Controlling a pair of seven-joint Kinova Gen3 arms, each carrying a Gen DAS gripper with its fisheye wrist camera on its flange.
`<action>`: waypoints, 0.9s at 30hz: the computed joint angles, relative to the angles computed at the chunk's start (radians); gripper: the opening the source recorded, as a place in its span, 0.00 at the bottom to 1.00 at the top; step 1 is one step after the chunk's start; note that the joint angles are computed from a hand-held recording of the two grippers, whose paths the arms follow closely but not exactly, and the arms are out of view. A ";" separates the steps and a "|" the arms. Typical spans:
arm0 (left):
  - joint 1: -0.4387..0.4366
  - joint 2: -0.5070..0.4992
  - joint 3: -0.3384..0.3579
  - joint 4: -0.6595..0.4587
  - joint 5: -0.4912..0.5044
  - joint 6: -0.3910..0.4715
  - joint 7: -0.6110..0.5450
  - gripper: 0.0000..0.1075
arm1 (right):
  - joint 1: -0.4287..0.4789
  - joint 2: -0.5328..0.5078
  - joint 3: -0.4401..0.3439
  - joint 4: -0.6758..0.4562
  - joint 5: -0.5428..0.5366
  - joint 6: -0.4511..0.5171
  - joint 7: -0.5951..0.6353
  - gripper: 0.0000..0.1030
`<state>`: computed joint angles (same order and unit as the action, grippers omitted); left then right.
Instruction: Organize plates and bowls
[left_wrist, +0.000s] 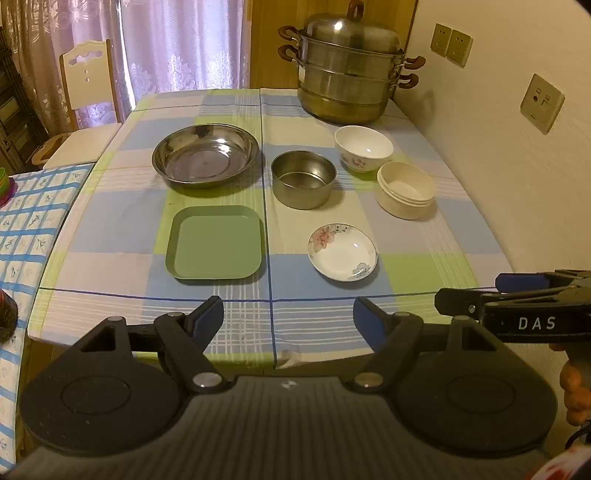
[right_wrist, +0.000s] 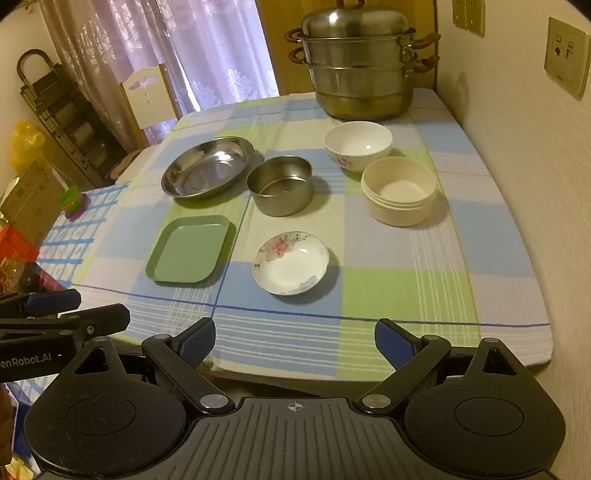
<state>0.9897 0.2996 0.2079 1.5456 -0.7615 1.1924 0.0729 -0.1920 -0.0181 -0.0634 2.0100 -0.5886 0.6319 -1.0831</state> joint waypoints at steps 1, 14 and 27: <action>0.001 -0.001 -0.001 0.002 -0.003 -0.002 0.003 0.71 | 0.000 0.000 -0.001 0.000 0.004 -0.002 -0.003 0.91; -0.002 -0.003 0.002 0.004 0.000 -0.006 0.002 0.71 | 0.000 0.001 0.001 0.001 -0.004 -0.004 0.004 0.91; 0.002 0.011 -0.003 -0.012 0.002 -0.005 0.005 0.71 | -0.001 0.005 -0.003 -0.004 -0.001 -0.005 -0.001 0.91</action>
<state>0.9916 0.3102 0.2044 1.5340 -0.7599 1.1878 0.0779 -0.1925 -0.0133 -0.0660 2.0064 -0.5895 0.6265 -1.0840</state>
